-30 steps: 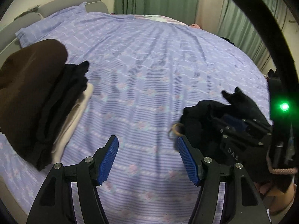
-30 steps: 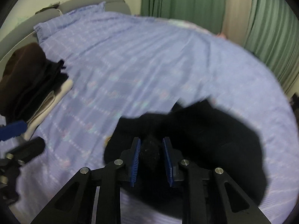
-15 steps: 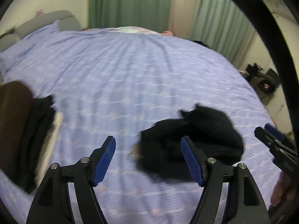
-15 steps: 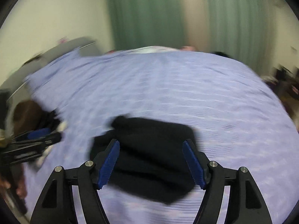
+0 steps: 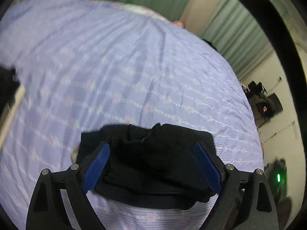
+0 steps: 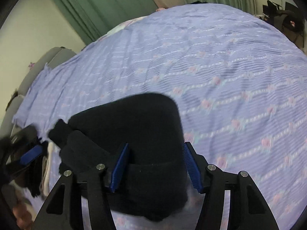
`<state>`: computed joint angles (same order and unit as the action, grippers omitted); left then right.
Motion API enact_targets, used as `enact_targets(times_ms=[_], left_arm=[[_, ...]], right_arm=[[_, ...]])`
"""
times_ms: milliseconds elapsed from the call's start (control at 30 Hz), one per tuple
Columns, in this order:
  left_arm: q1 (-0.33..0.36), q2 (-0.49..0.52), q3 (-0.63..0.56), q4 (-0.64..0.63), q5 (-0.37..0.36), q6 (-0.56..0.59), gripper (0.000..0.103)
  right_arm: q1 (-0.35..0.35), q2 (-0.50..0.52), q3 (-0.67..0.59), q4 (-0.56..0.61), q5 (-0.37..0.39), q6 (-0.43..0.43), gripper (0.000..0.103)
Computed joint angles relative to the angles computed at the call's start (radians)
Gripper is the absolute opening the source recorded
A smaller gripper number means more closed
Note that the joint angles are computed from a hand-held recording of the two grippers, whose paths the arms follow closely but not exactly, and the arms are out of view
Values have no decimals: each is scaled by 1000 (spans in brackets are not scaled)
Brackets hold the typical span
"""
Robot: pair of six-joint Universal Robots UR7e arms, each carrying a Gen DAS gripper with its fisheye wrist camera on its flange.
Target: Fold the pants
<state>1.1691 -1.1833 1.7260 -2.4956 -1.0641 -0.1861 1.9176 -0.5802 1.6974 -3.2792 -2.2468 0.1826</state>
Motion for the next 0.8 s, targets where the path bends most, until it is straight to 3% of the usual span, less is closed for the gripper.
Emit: enact_targets(times_ms=[367, 467, 667, 800], left_arm=[[44, -41, 79, 80, -38, -182, 93], [54, -55, 86, 89, -53, -181, 93], [59, -111, 135, 145, -4, -162, 94], [83, -135, 156, 123, -53, -165, 91]], right_arm=[[53, 20, 76, -90, -47, -128, 61], [58, 15, 86, -90, -45, -147, 63], [61, 4, 100, -69, -30, -129, 68], [62, 4, 109, -71, -26, -130, 70]])
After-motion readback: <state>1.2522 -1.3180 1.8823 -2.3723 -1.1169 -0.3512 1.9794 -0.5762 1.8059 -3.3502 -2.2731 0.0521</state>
